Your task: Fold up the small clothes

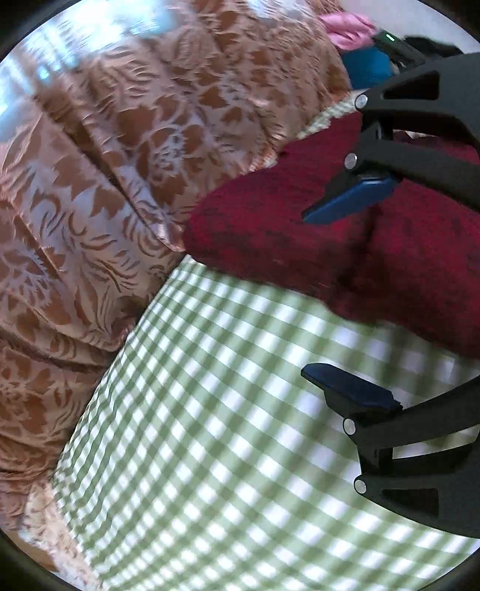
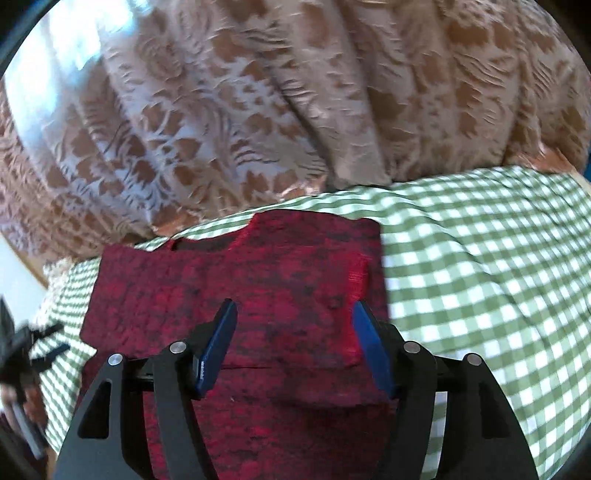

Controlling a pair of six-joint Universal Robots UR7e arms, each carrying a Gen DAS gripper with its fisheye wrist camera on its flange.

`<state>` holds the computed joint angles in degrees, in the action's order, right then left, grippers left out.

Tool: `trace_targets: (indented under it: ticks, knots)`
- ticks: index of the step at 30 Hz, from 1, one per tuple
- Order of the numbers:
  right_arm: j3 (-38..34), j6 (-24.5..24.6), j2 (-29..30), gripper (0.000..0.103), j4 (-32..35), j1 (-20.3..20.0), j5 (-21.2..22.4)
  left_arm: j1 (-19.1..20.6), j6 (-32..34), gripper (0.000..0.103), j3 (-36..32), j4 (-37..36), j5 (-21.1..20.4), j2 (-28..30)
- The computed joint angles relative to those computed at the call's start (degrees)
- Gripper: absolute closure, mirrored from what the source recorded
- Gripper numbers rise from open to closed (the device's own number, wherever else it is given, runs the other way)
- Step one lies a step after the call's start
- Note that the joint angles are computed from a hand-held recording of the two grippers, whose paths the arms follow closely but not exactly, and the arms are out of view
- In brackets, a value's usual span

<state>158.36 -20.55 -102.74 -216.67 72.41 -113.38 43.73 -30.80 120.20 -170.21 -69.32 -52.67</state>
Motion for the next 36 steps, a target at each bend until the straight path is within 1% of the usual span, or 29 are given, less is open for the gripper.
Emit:
trace_targets:
  ticks: [2, 3, 6, 7, 10, 11, 12, 13, 14, 15, 16, 17, 19, 20, 21, 22, 23, 24, 25, 26, 27, 28, 29, 30, 32, 34, 36]
  knots:
    - [-0.9, -0.5, 2.7, 0.039, -1.0, 0.4, -1.1, 1.6, 0.8, 0.022, -3.5, 0.5, -2.7, 2.5]
    - [-1.1, -0.5, 3.1, 0.039, -0.9, 0.3, -1.1, 2.2, 1.3, 0.022, -5.0, 1.0, -4.1, 3.5]
    - [-1.5, -0.4, 4.1, 0.039, -1.1, -1.0, 0.0, 3.6, 2.1, 0.022, -9.6, 3.2, -5.7, 6.7]
    - [-1.6, -0.5, 4.6, 0.039, -1.5, -1.0, 0.0, 4.5, 2.6, 0.022, -11.8, 4.7, -7.6, 8.2]
    - [-2.1, -1.3, 6.1, 0.039, -2.9, -0.4, -0.4, 6.0, 2.2, 0.023, -15.7, 6.8, -10.2, 11.1]
    - [-2.1, -1.5, 6.2, 0.039, -3.1, -0.3, -0.2, 6.4, 2.5, 0.028, -16.5, 6.9, -11.6, 11.8]
    - [-2.2, -1.9, 6.6, 0.039, -3.6, 0.1, -0.3, 6.7, 2.8, 0.034, -17.1, 6.9, -13.0, 12.3]
    - [-2.5, -2.6, 7.5, 0.039, -4.6, 0.7, -0.9, 6.9, 3.3, 0.053, -17.6, 6.9, -14.0, 12.8]
    - [-2.8, -3.3, 8.5, 0.039, -5.4, 1.3, -1.6, 6.7, 4.4, 0.068, -17.8, 6.6, -15.0, 13.2]
    - [-3.0, -3.9, 9.4, 0.039, -6.1, 1.7, -2.3, 5.9, 5.5, 0.072, -17.5, 6.2, -13.6, 13.1]
    - [-3.1, -4.2, 9.8, 0.039, -6.1, 1.8, -2.4, 4.3, 7.9, 0.08, -16.1, 4.2, -10.2, 12.7]
    - [-3.1, -4.4, 10.3, 0.039, -6.0, 1.6, -2.2, 3.5, 9.4, 0.082, -15.1, 2.9, -8.6, 12.3]
    - [-3.2, -4.6, 11.6, 0.039, -5.6, 1.1, -1.7, 1.2, 12.4, 0.082, -12.7, 0.5, -3.2, 11.5]
    - [-3.3, -4.8, 13.1, 0.039, -6.0, 1.0, -2.0, -0.3, 14.0, 0.082, -12.0, 0.5, 1.1, 11.7]
    - [-3.6, -5.0, 15.5, 0.039, -7.5, 0.9, -2.7, -0.9, 14.7, 0.082, -11.9, 1.0, 3.8, 12.1]
    - [-3.8, -5.1, 17.4, 0.038, -9.1, 0.7, -3.0, -1.9, 15.5, 0.08, -12.4, 2.7, 8.8, 13.5]
    - [-4.0, -5.7, 19.3, 0.035, -10.6, 0.8, -3.1, -2.2, 15.3, 0.074, -13.0, 3.8, 11.5, 14.5]
    - [-4.6, -7.3, 22.3, 0.035, -13.9, 1.6, -4.8, -2.4, 15.0, 0.068, -13.8, 4.8, 14.3, 16.0]
    - [-5.0, -8.0, 23.9, 0.034, -15.8, 2.2, -6.1, -2.4, 15.1, 0.057, -13.9, 4.9, 15.6, 16.3]
    - [-5.5, -8.2, 24.9, 0.033, -16.5, 2.8, -7.1, -3.1, 14.4, 0.048, -14.2, 5.1, 18.9, 17.0]
    - [-5.6, -8.0, 24.7, 0.032, -16.0, 3.0, -7.2, -3.6, 13.6, 0.047, -14.4, 5.8, 20.5, 17.1]
    - [-5.4, -7.6, 24.1, 0.031, -15.5, 2.6, -6.4, -4.2, 12.9, 0.047, -14.2, 6.2, 21.7, 16.9]
    - [-5.1, -7.4, 23.5, 0.031, -15.3, 2.0, -5.2, -5.8, 12.3, 0.048, -13.2, 5.3, 25.3, 16.7]
    - [-4.9, -7.3, 23.1, 0.031, -15.3, 1.4, -4.2, -7.1, 12.6, 0.048, -12.3, 4.0, 27.7, 16.6]
    - [-4.7, -7.3, 23.1, 0.031, -15.8, 1.3, -3.8, -9.7, 14.0, 0.051, -9.5, 0.2, 30.5, 15.7]
    - [-4.8, -7.5, 23.5, 0.03, -16.4, 1.3, -3.8, -11.5, 15.1, 0.051, -6.7, -3.8, 29.7, 14.5]
    - [-4.6, -7.6, 23.6, 0.03, -16.8, 1.2, -3.6, -13.2, 16.8, 0.051, -4.3, -5.8, 28.3, 13.9]
